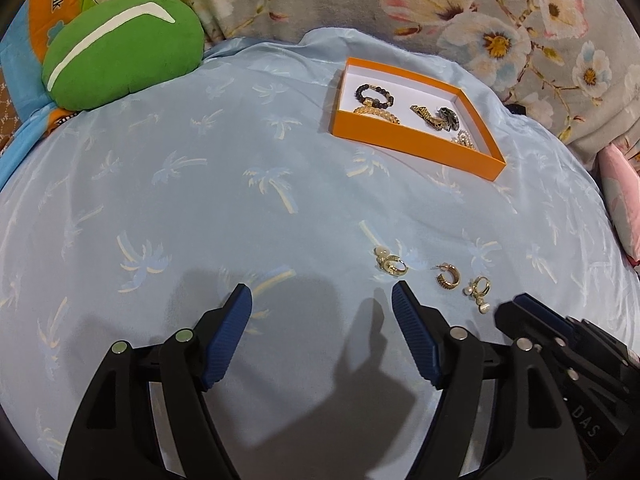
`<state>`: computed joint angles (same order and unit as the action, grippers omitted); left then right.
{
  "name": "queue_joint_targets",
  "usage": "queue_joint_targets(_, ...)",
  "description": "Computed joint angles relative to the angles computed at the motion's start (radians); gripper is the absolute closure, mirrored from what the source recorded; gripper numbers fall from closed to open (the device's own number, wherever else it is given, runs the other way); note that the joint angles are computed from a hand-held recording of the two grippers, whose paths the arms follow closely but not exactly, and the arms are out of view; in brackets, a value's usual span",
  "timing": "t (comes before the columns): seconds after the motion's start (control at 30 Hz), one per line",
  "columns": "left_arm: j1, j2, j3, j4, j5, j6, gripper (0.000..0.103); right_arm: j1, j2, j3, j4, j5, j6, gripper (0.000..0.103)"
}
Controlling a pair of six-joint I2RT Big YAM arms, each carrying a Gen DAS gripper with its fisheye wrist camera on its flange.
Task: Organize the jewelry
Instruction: 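Grasp the gold pearl drop earring with the right tool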
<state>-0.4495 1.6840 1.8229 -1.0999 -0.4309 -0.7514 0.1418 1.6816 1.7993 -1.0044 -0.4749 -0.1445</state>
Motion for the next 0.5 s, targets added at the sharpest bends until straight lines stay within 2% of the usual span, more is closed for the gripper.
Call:
queue_joint_targets(0.17, 0.001, 0.002, 0.004, -0.001, 0.003, 0.007, 0.032, 0.017, 0.033, 0.044, -0.017, 0.019, 0.015, 0.084)
queue_joint_targets(0.33, 0.000, 0.005, 0.008, 0.000, 0.008, 0.017, 0.031, 0.018, 0.067, 0.086, -0.065, 0.011, 0.023, 0.098)
queue_joint_targets(0.5, -0.003, 0.015, 0.020, 0.004, 0.026, 0.044, 0.028, 0.012, 0.040, 0.051, -0.020, 0.020, 0.031, 0.098)
